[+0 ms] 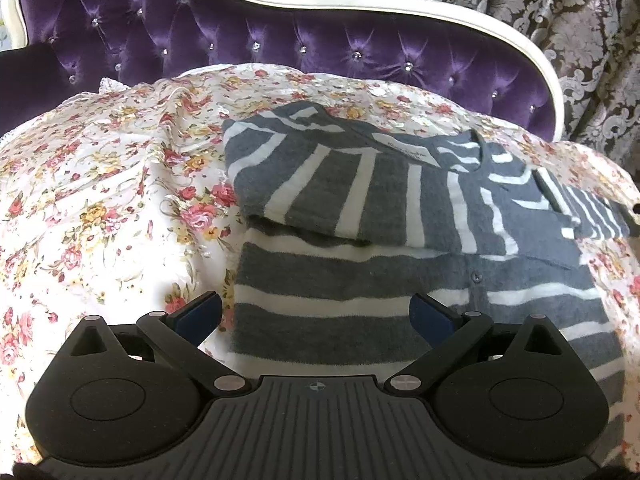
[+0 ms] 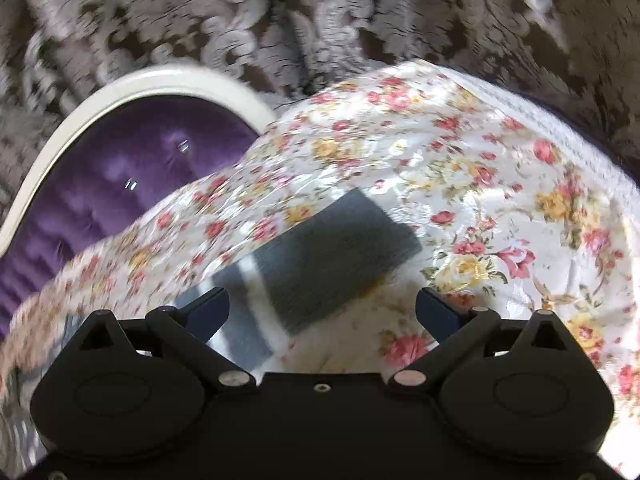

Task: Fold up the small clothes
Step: 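Move the right tool to the other sleeve cuff and grasp it, then lift the held cuff with the right tool toward the cardigan body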

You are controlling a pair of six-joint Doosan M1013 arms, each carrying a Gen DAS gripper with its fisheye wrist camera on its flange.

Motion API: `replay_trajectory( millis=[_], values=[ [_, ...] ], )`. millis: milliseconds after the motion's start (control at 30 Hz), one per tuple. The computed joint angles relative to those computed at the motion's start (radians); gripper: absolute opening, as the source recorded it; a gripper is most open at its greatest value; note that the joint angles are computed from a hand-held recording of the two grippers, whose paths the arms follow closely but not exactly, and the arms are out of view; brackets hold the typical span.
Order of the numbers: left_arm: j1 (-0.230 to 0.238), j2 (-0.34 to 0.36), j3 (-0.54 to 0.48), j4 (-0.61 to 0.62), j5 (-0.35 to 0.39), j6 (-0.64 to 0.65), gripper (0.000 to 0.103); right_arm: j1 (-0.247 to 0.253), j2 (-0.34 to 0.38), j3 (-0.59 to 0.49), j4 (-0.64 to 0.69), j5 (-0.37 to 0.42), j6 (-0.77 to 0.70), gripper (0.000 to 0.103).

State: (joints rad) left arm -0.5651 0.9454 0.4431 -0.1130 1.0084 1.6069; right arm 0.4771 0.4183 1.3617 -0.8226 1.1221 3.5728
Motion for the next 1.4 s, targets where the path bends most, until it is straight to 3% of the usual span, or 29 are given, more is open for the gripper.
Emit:
replay_trajectory(
  millis=[167, 200, 267, 300, 333, 633, 867, 1067, 1200, 1400],
  values=[
    [0.002, 0.003, -0.005, -0.022, 0.021, 0.012, 0.101, -0.008, -0.004, 0.03, -0.072, -0.02, 0.099, 0.1],
    [0.002, -0.001, 0.001, -0.026, 0.019, 0.017, 0.101, -0.011, -0.003, 0.028, -0.07, -0.015, 0.094, 0.096],
    [0.002, -0.001, 0.002, -0.031, 0.021, 0.025, 0.101, -0.017, 0.005, 0.01, -0.049, 0.015, 0.054, 0.067],
    [0.001, -0.002, 0.002, -0.034, 0.021, 0.029, 0.101, -0.021, 0.01, -0.002, -0.021, 0.033, 0.022, 0.035],
    [0.002, -0.001, 0.001, -0.037, 0.022, 0.033, 0.101, -0.025, 0.012, -0.009, 0.003, 0.04, 0.001, 0.017],
    [0.006, -0.012, 0.013, -0.043, 0.002, 0.018, 0.101, 0.011, 0.01, -0.091, -0.072, 0.081, -0.149, 0.016],
    [0.016, -0.041, 0.051, -0.062, -0.056, 0.005, 0.101, 0.056, 0.061, -0.302, -0.171, 0.03, -0.395, 0.016],
    [0.027, -0.053, 0.063, -0.067, -0.082, -0.022, 0.101, 0.084, 0.173, -0.542, -0.117, -0.097, -0.649, 0.016],
    [0.034, -0.054, 0.062, -0.059, -0.091, -0.053, 0.101, 0.088, 0.283, -0.721, 0.044, -0.169, -0.839, 0.016],
    [0.047, -0.05, 0.048, -0.053, -0.091, -0.107, 0.101, 0.094, 0.484, -1.016, 0.312, -0.152, -1.091, 0.016]
  ],
)
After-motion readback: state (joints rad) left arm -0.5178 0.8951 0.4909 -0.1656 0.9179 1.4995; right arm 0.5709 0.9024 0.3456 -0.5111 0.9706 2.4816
